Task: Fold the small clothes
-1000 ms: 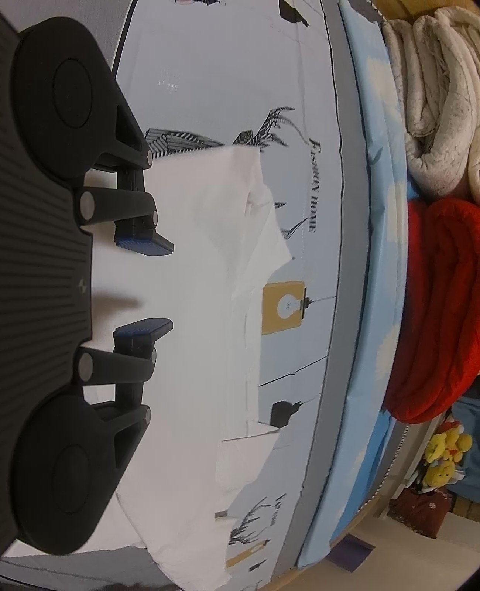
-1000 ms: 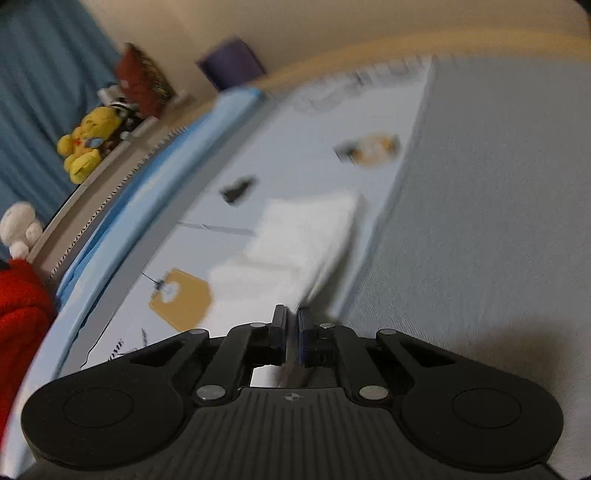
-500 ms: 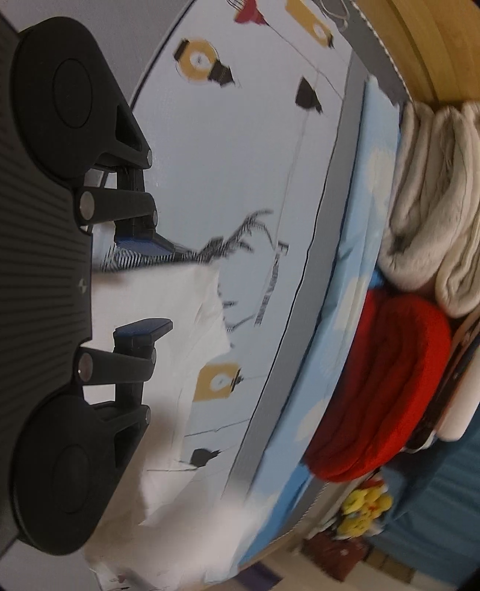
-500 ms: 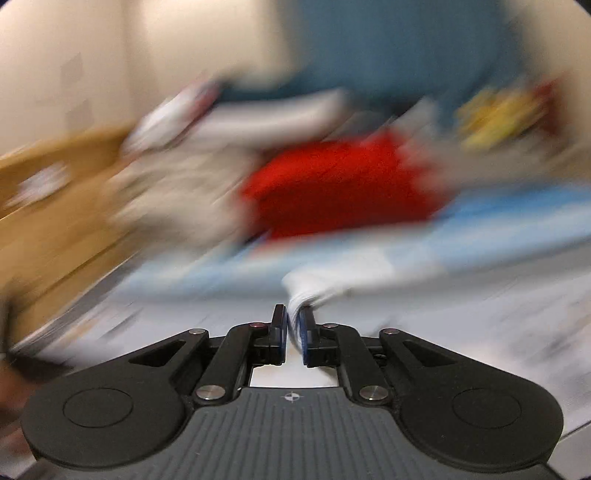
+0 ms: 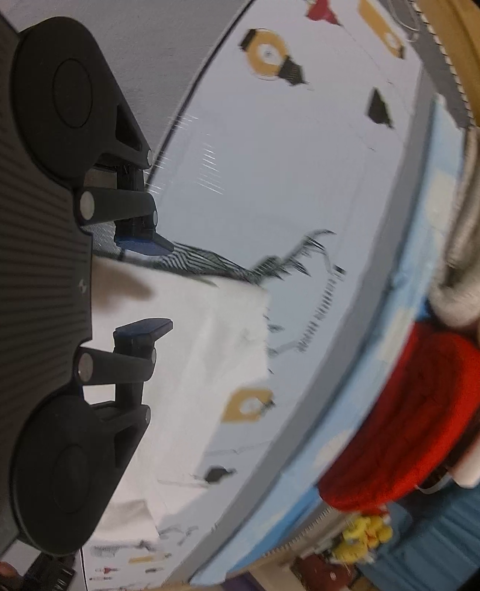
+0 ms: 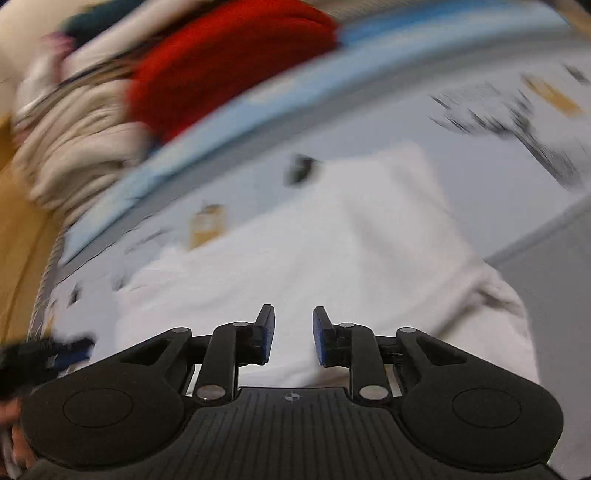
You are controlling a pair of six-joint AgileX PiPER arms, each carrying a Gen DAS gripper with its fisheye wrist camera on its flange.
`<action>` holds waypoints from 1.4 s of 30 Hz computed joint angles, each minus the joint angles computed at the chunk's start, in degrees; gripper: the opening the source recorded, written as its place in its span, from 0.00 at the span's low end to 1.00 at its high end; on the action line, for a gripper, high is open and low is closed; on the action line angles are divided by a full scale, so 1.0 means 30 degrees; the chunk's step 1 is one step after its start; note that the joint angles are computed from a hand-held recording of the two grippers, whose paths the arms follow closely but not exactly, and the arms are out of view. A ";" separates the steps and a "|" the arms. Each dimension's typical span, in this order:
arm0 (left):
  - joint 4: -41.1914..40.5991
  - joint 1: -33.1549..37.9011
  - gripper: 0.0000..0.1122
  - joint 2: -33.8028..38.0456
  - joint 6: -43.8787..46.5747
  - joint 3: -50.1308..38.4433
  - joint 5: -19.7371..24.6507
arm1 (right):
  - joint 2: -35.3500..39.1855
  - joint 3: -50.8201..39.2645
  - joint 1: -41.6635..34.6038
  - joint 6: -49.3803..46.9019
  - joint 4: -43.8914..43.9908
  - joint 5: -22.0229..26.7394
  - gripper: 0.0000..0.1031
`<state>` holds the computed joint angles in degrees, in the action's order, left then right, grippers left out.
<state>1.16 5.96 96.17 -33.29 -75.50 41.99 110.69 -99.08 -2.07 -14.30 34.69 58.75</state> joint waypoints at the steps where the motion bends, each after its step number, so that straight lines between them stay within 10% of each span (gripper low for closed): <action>1: -0.0207 0.0105 0.37 0.0238 0.0136 -0.0052 0.0074 | 0.0434 -0.0644 -0.0105 0.0632 -0.0611 0.0220 0.24; 12: -0.0398 -0.0496 0.36 0.2260 0.0174 -0.1312 0.0733 | 0.1848 -0.2138 -0.1433 0.6873 -0.2813 0.2629 0.23; 22: 0.3244 -0.2071 0.08 0.1752 -0.1385 -0.1738 0.1105 | 0.2973 -0.3277 -0.1744 0.8186 -0.2693 0.3162 0.30; 26: 0.3141 -0.2573 0.07 0.0532 -0.1039 -0.1237 -0.0449 | 0.2920 -0.3053 -0.2512 0.7725 -0.0780 0.2255 0.09; 31: -0.1648 -0.1997 0.07 -0.1185 0.2829 0.0459 -0.3990 | 0.0052 0.1685 -0.3901 0.6890 0.2309 -0.3686 0.06; 37: 0.0100 -0.1460 0.07 0.0391 0.0593 -0.1069 0.0040 | 0.1452 0.0234 -0.3009 0.9899 -0.0967 -0.0244 0.13; 42: -0.1751 -0.0555 0.09 0.0499 0.2344 -0.1018 0.0370 | -0.0079 0.0800 -0.1896 0.8443 -0.2329 -0.1057 0.16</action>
<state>-4.09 4.30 97.67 -26.25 -78.55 43.10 110.45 -96.68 -7.76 11.03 27.70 55.58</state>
